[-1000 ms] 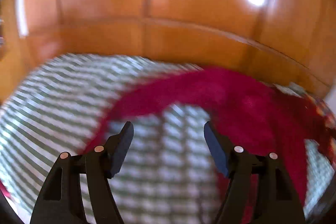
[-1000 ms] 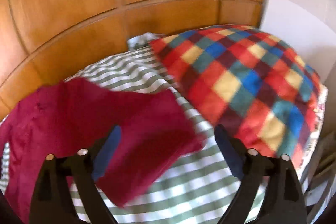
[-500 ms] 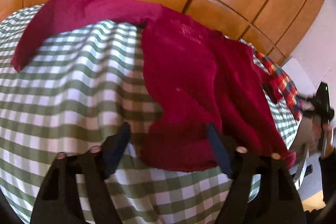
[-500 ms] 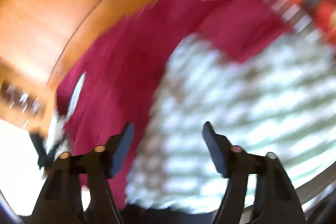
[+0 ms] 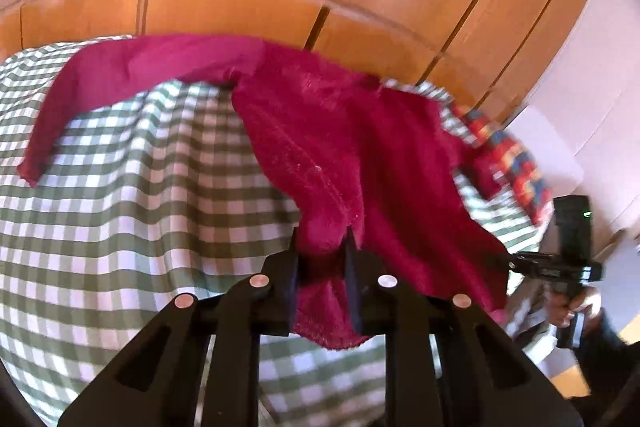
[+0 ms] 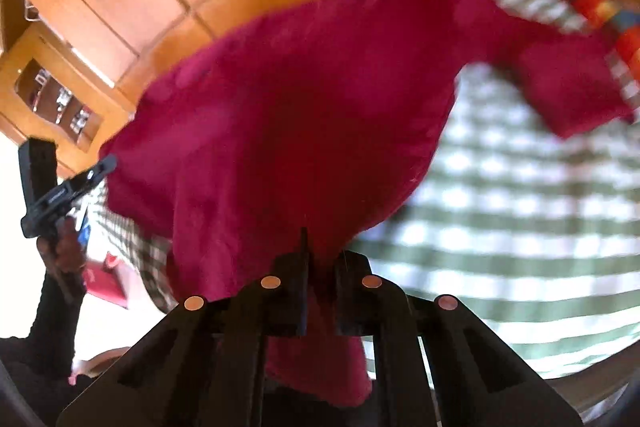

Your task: Fold small clothes

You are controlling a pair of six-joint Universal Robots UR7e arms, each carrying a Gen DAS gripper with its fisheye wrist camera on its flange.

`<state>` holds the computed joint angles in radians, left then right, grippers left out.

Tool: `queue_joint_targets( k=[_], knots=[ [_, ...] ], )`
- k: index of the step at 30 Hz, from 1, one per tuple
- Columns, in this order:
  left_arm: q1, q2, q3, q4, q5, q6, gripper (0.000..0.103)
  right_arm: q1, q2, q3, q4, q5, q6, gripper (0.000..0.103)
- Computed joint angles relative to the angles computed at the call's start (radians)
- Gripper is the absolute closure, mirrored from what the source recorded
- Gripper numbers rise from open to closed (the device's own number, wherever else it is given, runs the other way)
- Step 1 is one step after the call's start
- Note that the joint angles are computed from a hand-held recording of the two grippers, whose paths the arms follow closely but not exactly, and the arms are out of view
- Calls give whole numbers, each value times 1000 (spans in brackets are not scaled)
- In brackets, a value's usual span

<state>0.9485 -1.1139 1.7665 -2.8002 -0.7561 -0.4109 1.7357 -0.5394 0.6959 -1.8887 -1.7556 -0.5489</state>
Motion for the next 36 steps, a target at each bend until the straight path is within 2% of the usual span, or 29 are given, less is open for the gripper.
queue_joint_targets(
  k=[2,6,8,10,11,13,14,16,18,20,21,23,25,26,27,28,29,31,33,35,36],
  knots=[
    [-19,-40,28,-7,-15,-15,86,0,-23,0,-49,-34,-38,95],
    [-37,-115,91,36,-73,-117,86,-19,-22,-17,-34,-133,-52,96],
    [-23,-121,122,34,-147,-184,87,-35,-49,60,-64,-194,-74,96],
    [-17,-116,145,47,-188,-232,87,-49,-39,70,-62,-249,-52,96],
    [-10,-112,155,60,-222,-267,86,-56,-37,81,-70,-254,-43,96],
    [21,-108,189,-31,-311,-324,86,-54,-44,112,-98,-257,-45,96],
    [33,-104,204,-76,-332,-340,85,-52,-43,120,-114,-268,-60,97],
    [32,-97,207,-63,-298,-355,85,-45,-38,115,-117,-279,-63,96],
    [35,-98,220,-84,-334,-343,77,-46,-33,97,-101,-273,-42,96],
    [29,-99,235,-121,-354,-324,50,-47,-33,86,-89,-257,-21,96],
    [13,-96,243,-144,-321,-321,46,-46,-28,72,-77,-248,-15,96],
    [6,-95,248,-169,-308,-296,40,-49,-31,76,-79,-244,-14,97],
    [-2,-81,215,-98,-280,-273,38,-50,-31,72,-77,-244,-10,96],
    [-3,-74,188,-26,-260,-267,39,-50,-30,70,-78,-245,-9,96],
    [-6,-58,157,66,-246,-266,44,-51,-36,78,-85,-244,-13,96],
    [-2,-47,130,131,-247,-267,74,-49,-41,83,-92,-242,-20,96],
    [0,-35,107,193,-247,-269,90,-48,-46,83,-93,-235,-24,96],
    [0,-47,104,191,-264,-273,91,-47,-64,92,-88,-198,-28,96],
    [-4,-89,145,61,-335,-251,91,-44,-74,93,-91,-173,-44,96],
    [-22,-131,176,-48,-372,-209,92,-40,-62,72,-52,-200,-59,96],
    [-27,-139,179,-53,-371,-208,93,-40,-55,61,-33,-220,-63,96]
  ],
)
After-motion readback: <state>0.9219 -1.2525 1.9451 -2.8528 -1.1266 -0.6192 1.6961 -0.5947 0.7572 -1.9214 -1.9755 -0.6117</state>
